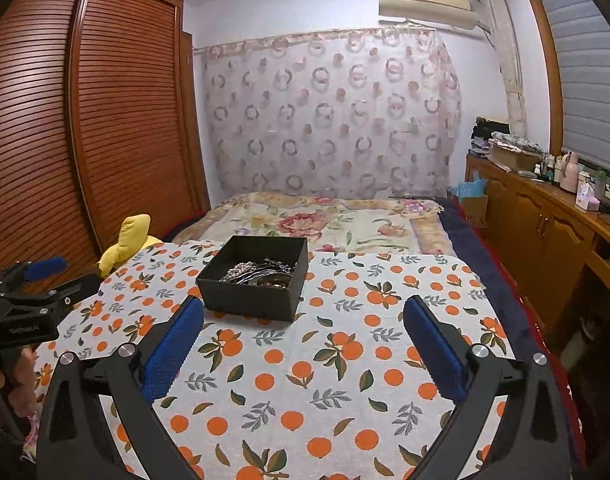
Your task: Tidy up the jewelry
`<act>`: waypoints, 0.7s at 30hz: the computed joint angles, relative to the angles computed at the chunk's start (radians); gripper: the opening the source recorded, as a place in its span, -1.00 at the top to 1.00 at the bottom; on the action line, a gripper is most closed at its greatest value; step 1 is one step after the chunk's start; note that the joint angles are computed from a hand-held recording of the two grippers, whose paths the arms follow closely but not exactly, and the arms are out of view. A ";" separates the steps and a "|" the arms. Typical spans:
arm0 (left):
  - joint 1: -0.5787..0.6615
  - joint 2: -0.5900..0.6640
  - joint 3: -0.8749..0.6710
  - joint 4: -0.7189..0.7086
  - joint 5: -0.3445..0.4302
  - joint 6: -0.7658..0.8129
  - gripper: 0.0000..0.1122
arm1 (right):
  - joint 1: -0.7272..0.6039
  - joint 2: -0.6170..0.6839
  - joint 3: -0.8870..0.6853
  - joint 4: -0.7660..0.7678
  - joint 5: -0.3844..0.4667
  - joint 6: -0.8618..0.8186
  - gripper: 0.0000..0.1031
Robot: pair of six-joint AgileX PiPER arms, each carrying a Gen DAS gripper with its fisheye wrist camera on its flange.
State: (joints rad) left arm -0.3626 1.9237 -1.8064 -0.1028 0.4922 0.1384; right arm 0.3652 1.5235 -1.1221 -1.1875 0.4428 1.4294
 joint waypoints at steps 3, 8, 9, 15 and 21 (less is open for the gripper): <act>0.000 -0.003 0.003 0.006 0.001 -0.004 -0.70 | 0.009 0.002 -0.004 -0.004 0.010 0.004 -0.95; 0.001 -0.005 0.003 0.010 0.004 -0.005 -0.70 | 0.014 0.004 -0.008 0.001 0.018 0.003 -0.95; 0.003 -0.007 0.007 0.004 0.004 0.002 -0.70 | 0.014 0.004 -0.008 0.001 0.019 0.004 -0.95; 0.006 -0.011 0.012 -0.009 0.005 0.015 -0.70 | 0.021 0.003 -0.008 -0.002 0.030 0.011 -0.95; 0.007 -0.010 0.010 -0.017 0.002 0.020 -0.70 | 0.013 0.003 -0.009 0.003 0.024 0.006 -0.95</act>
State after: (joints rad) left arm -0.3556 1.9133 -1.7964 -0.1199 0.4943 0.1588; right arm 0.3779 1.5263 -1.1306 -1.1842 0.4670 1.4349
